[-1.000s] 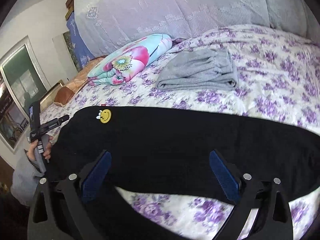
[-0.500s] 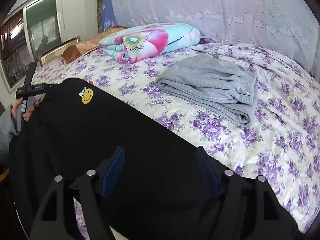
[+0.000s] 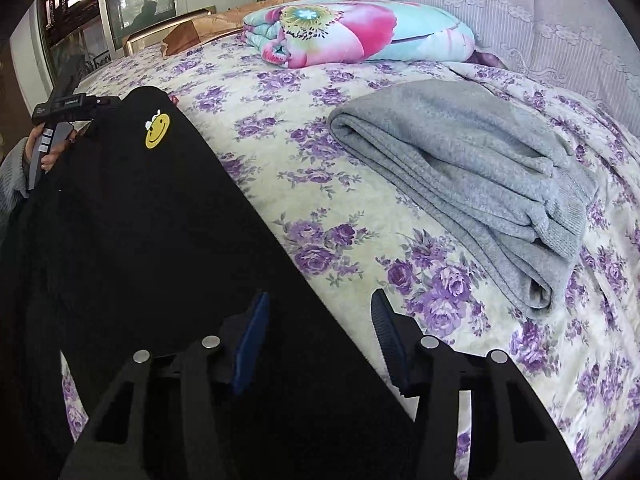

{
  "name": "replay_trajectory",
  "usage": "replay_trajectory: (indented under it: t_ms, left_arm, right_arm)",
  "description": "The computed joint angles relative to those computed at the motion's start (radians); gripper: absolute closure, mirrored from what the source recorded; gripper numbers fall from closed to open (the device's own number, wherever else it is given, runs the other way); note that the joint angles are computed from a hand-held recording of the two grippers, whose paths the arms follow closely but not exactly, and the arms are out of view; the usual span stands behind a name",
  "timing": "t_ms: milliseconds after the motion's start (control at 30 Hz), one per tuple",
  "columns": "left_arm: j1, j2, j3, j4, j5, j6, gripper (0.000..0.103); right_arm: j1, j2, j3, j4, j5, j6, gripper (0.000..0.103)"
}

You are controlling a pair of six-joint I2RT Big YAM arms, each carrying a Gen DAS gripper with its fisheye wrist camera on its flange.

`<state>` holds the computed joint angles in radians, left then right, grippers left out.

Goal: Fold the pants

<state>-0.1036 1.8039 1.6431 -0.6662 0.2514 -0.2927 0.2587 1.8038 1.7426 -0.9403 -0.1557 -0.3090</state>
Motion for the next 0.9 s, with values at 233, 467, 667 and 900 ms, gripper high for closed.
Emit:
replay_trajectory:
  t_ms: [233,467,667,900]
  left_arm:
    - [0.001,0.007,0.008,-0.009,0.005,-0.005,0.005]
    - [0.025,0.023,0.050,-0.048,0.119,-0.060,0.005]
    - [0.035,0.107,0.212,-0.219,0.196,-0.037,0.005]
    - [0.055,0.212,0.362,-0.356,0.286,-0.052,0.045]
  right_arm:
    - [-0.001,0.001,-0.016,0.007,-0.044,0.002,0.094]
    - [0.067,-0.077,-0.095,0.046,0.113,0.035,0.099]
    - [0.080,-0.115,-0.126,0.036,0.121,0.073,0.099]
    - [0.088,-0.120,-0.118,0.025,0.136,0.100,0.099]
